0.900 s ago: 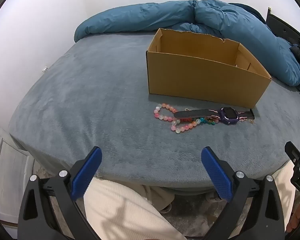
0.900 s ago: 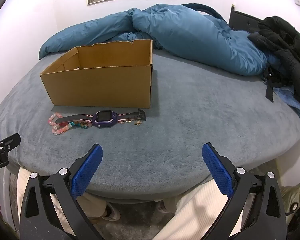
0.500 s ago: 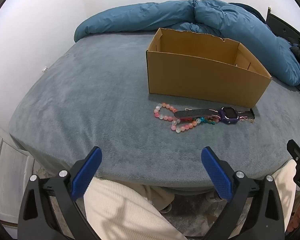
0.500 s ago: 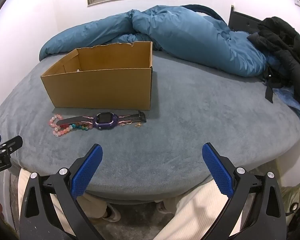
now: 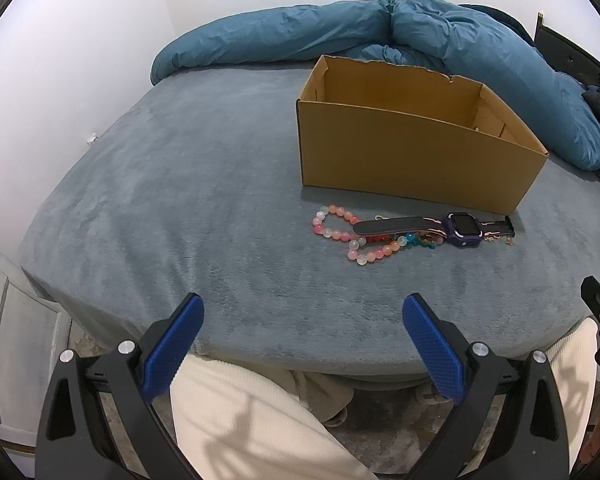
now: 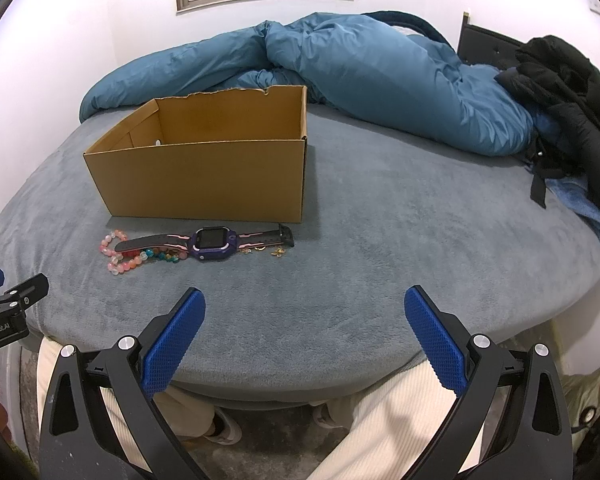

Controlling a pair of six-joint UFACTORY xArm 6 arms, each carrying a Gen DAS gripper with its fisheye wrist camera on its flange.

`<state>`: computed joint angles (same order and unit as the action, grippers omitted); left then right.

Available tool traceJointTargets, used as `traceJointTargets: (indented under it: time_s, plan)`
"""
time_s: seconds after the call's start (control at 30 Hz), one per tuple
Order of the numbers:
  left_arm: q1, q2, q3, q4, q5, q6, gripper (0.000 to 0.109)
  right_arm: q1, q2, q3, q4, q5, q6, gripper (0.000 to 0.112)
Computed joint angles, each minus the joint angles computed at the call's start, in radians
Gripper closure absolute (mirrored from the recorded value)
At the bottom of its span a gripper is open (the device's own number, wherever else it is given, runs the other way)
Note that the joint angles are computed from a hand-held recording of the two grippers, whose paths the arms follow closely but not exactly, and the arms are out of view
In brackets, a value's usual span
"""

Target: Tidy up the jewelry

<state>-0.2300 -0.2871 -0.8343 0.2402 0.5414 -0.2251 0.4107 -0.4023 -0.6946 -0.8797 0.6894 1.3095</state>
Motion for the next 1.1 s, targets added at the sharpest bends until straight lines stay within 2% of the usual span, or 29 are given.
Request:
traceJointTargets:
  time_s: [1.1]
  plan:
    - [0.006, -0.008, 0.004, 0.0, 0.002, 0.006, 0.011, 0.0, -0.001, 0.002, -0.007, -0.003, 0.013, 0.017]
